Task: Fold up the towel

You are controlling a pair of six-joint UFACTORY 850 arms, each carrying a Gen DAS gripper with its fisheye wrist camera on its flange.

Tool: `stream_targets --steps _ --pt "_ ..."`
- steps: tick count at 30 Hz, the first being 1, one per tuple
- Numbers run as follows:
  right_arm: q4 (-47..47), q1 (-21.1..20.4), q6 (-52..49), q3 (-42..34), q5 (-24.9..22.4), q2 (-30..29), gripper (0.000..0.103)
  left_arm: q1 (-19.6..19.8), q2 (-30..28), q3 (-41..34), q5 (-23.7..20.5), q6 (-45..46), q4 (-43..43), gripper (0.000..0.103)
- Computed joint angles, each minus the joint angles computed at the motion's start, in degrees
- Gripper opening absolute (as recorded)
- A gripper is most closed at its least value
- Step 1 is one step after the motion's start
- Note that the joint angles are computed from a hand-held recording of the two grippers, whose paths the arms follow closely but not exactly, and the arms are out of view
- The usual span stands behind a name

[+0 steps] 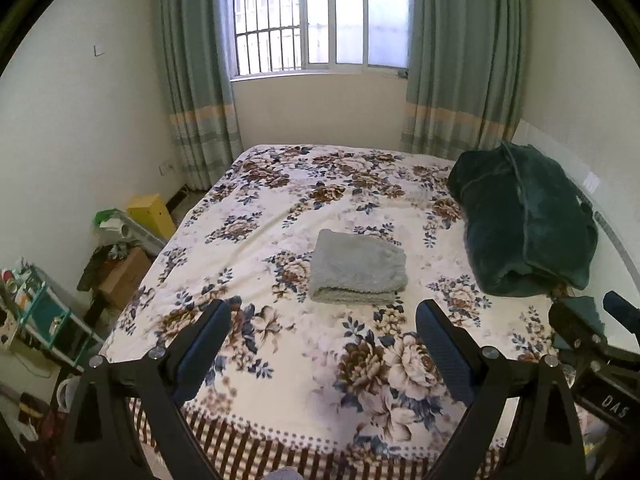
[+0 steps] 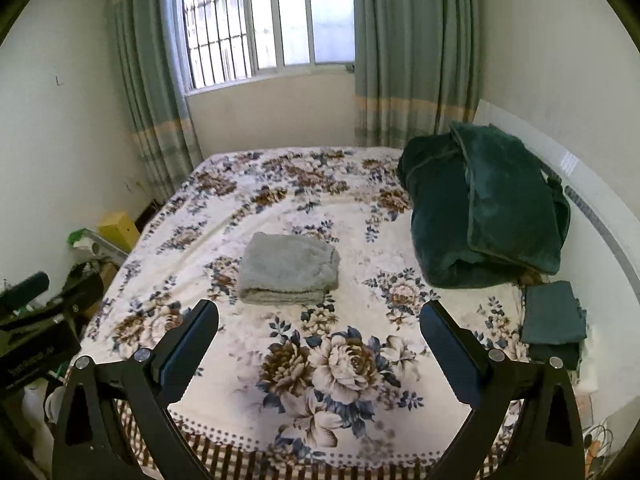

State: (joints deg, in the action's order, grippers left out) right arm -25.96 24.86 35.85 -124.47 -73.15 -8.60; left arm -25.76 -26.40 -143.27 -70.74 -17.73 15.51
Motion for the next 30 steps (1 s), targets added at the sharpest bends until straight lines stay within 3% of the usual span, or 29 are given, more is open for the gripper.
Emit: stream_targets --steps 3,5,13,30 --pt "-2.4 2.8 0.4 -3.2 -3.2 0.4 0.103 -0.4 2.5 2.3 0.0 -0.5 0.7 0.095" --pt "-3.7 4.6 1.0 -5.2 -5.0 0.3 0.103 -0.5 3.4 2.7 -0.4 -0.2 0.7 0.103" --pt "-7.7 10.5 1.2 -12.9 -11.5 -1.9 0.103 -0.2 6.7 5.4 -0.3 0.3 1.1 0.103" --pt "-10.4 13.8 2.8 -17.6 -15.0 -4.0 0.103 0.4 10.7 9.8 2.3 1.9 0.3 0.103"
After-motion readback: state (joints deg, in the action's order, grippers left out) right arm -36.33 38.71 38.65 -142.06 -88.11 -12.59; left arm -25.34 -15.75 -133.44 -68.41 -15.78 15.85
